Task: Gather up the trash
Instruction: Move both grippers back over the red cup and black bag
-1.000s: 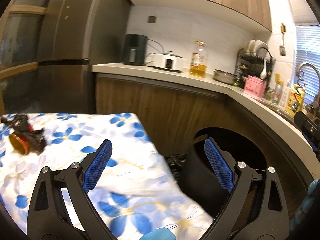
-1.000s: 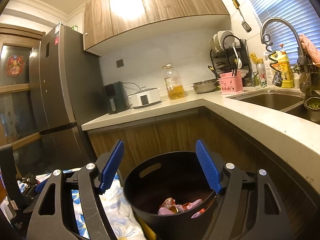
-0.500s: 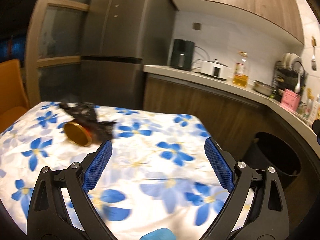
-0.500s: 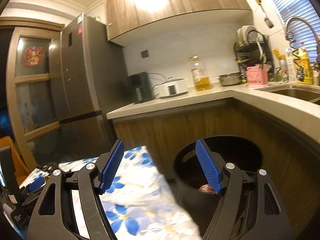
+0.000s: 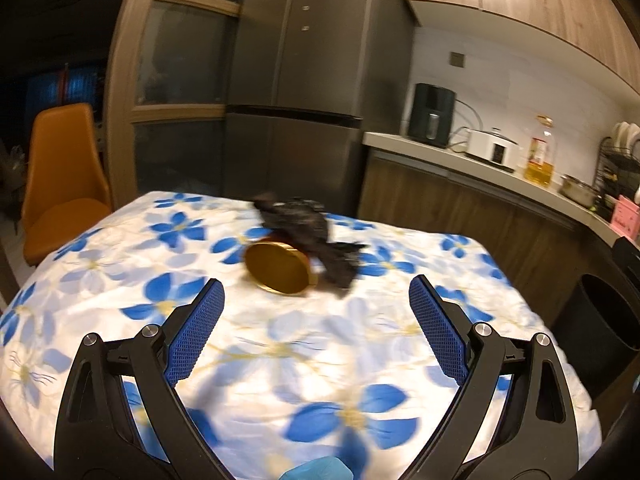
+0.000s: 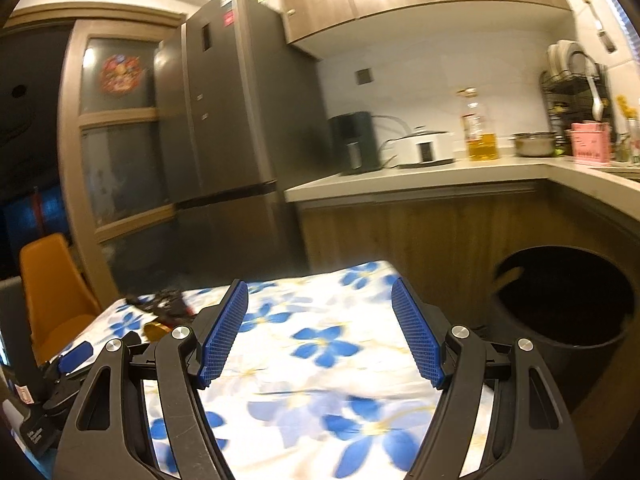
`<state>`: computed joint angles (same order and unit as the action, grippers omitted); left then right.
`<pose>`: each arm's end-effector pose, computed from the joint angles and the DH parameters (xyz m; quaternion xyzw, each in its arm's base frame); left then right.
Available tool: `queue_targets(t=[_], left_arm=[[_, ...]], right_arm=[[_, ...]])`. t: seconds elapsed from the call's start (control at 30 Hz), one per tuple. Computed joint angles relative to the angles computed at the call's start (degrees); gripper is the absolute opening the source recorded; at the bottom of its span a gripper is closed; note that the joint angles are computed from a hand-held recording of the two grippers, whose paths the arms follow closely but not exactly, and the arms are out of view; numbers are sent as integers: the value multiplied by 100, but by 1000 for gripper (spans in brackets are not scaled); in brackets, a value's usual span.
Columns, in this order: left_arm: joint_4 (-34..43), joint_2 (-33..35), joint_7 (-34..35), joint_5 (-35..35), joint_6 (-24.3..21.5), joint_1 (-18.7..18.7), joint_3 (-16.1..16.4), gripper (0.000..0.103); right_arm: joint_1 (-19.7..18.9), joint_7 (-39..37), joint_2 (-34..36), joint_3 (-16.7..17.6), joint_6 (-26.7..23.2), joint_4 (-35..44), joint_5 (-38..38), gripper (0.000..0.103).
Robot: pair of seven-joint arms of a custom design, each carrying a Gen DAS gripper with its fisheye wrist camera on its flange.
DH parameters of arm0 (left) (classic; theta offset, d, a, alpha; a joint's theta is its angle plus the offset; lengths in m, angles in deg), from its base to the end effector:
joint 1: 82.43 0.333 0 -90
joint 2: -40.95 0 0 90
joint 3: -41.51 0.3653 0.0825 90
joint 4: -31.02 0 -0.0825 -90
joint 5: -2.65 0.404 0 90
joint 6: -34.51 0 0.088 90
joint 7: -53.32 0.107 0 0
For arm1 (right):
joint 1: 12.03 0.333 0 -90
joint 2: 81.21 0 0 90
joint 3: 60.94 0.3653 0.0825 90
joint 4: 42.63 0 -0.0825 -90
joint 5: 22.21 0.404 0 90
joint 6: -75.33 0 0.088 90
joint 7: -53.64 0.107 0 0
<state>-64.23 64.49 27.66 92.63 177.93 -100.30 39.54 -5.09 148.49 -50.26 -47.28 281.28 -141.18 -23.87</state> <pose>0.6918 -0.2530 0.4463 -0.7178 0.4268 -0.3457 0.4278 0.7108 0.2257 0.4797 -0.5997 0.4999 -0.3043 0.5458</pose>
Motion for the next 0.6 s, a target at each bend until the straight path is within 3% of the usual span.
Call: queue_targets(t=[0.4, 0.6], left_arm=[[-707, -500, -559, 265, -207, 496, 9, 92], [-739, -524, -751, 449, -115, 727, 18, 92]], right_arm=[[-26, -470, 1160, 1115, -1085, 1568, -782, 73], [290, -1139, 1868, 1399, -1854, 2715, -666, 73]])
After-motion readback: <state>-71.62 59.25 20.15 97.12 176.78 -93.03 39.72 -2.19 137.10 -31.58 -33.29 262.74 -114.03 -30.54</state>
